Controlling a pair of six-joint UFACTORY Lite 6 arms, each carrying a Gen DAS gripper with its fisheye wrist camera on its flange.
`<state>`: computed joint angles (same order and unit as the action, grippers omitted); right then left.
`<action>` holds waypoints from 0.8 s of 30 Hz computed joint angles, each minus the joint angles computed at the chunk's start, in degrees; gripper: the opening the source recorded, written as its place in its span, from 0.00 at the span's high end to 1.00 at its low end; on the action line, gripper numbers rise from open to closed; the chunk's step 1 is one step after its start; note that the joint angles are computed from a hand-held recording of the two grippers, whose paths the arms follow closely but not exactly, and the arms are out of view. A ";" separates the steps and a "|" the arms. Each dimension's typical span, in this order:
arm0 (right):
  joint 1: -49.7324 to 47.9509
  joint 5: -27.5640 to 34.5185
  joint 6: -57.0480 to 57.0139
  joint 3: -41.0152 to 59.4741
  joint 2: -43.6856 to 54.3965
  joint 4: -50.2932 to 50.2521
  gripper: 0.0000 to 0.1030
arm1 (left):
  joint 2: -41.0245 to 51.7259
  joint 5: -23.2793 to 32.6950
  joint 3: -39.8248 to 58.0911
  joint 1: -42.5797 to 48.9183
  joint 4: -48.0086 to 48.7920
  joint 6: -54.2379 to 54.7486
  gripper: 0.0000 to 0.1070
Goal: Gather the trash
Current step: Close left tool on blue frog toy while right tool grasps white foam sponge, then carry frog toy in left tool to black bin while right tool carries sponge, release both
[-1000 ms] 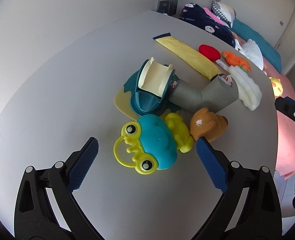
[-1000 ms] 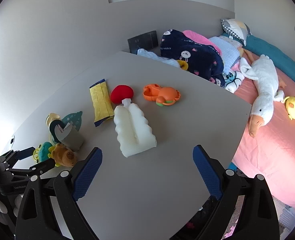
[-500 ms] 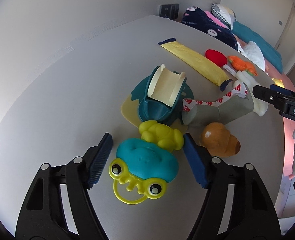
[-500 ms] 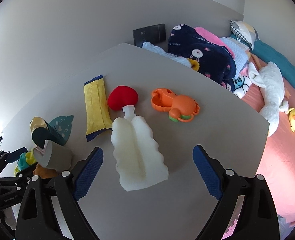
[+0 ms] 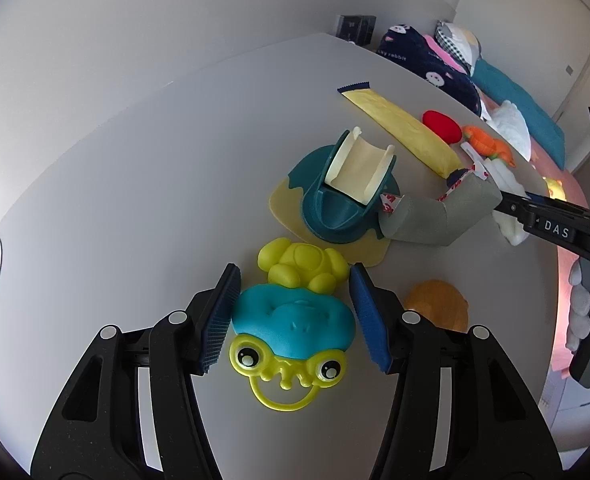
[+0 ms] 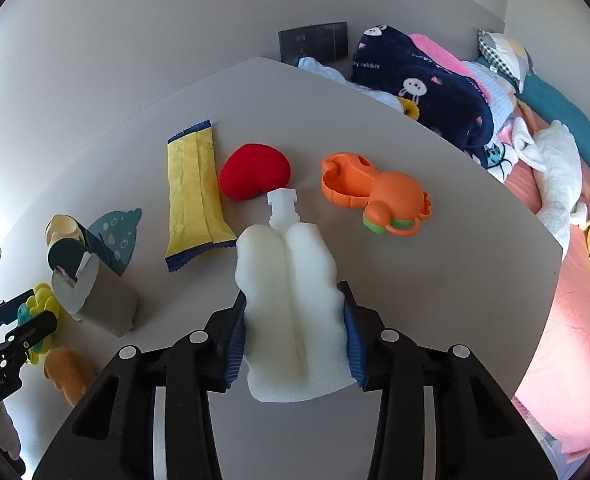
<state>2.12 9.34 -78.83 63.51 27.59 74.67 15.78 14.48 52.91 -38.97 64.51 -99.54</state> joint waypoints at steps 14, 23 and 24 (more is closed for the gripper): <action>-4.74 6.06 -3.01 -12.43 -14.53 1.78 0.60 | -6.98 2.03 -4.23 -3.18 3.69 -6.33 0.59; -9.77 10.24 -3.86 -20.95 -27.25 0.04 0.60 | -12.52 9.34 -3.60 -10.14 -0.68 -3.56 0.59; -10.81 11.11 -4.06 -21.80 -28.60 -0.22 0.60 | -12.74 10.14 -3.07 -10.94 -1.23 -3.00 0.59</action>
<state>-8.68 20.45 -82.89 41.71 -1.01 74.46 3.04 24.62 49.84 -49.92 63.28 -102.55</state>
